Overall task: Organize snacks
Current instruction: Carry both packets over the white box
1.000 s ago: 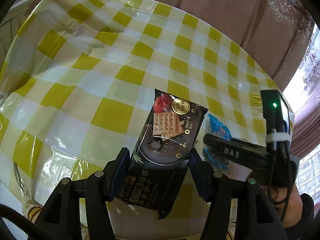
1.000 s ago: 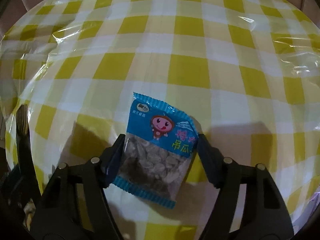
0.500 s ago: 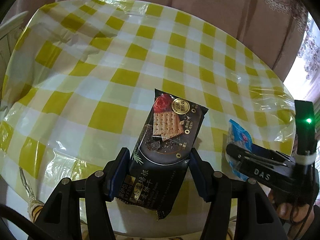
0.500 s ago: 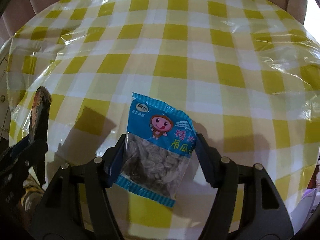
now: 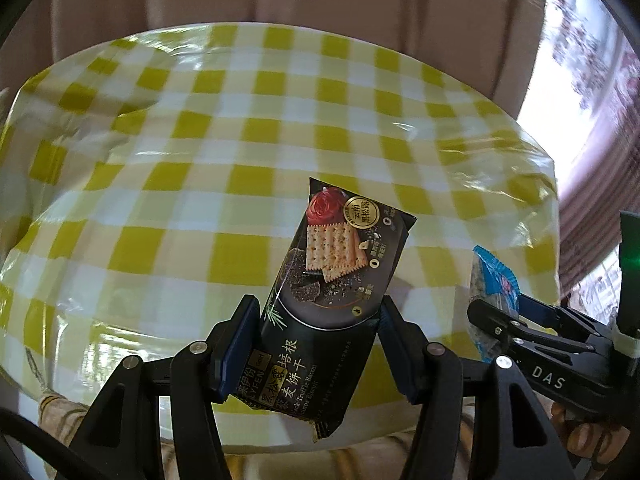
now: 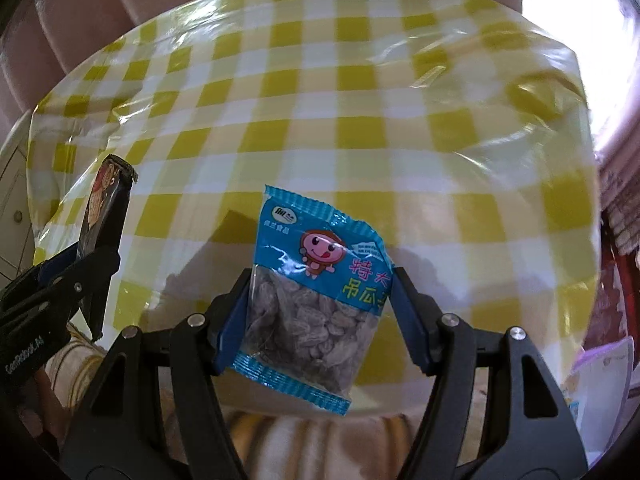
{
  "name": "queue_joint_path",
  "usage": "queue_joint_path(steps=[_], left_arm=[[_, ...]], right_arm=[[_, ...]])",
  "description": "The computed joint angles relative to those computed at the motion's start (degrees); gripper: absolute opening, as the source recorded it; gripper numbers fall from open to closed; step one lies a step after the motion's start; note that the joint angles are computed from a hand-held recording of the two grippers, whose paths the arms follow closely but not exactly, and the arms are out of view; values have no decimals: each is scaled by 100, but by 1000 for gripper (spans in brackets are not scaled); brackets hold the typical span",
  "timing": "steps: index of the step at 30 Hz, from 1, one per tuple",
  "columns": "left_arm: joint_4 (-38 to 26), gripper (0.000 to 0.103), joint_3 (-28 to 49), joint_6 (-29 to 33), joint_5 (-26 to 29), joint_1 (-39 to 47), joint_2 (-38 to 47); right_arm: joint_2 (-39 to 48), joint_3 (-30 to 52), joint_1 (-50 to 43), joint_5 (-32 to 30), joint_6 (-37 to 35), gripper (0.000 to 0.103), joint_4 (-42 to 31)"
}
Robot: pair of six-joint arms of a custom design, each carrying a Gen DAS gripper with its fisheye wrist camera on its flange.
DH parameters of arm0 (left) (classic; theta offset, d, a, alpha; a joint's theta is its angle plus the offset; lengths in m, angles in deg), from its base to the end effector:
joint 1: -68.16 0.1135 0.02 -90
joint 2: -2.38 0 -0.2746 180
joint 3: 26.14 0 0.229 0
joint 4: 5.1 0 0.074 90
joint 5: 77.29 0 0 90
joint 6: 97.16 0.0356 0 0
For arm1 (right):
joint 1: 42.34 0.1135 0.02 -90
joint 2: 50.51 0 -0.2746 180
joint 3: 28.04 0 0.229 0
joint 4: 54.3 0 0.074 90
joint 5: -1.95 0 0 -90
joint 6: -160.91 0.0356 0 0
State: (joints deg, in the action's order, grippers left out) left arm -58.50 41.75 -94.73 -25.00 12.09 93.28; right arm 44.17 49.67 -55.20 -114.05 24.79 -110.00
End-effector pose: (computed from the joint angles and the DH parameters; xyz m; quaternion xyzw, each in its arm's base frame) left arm 0.1627 -0.2028 0.1992 -0.2919 0.8940 -0.0063 0.3398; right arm 0.2891 -0.0500 0.2192 -0.3081 0.9133 0.1213 0.2373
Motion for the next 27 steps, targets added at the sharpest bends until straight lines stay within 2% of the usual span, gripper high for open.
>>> queue_joint_path(steps=[15,27], left_arm=[[-241,60,2723,1303,129,-178,1815],[-769,60,5629,2371,510,-400,3605]], right_arm=[[1030,1817,-1921,-477,-1040,69,-1049],[2107,3472,-2919,-401,-1257,69,-1424]])
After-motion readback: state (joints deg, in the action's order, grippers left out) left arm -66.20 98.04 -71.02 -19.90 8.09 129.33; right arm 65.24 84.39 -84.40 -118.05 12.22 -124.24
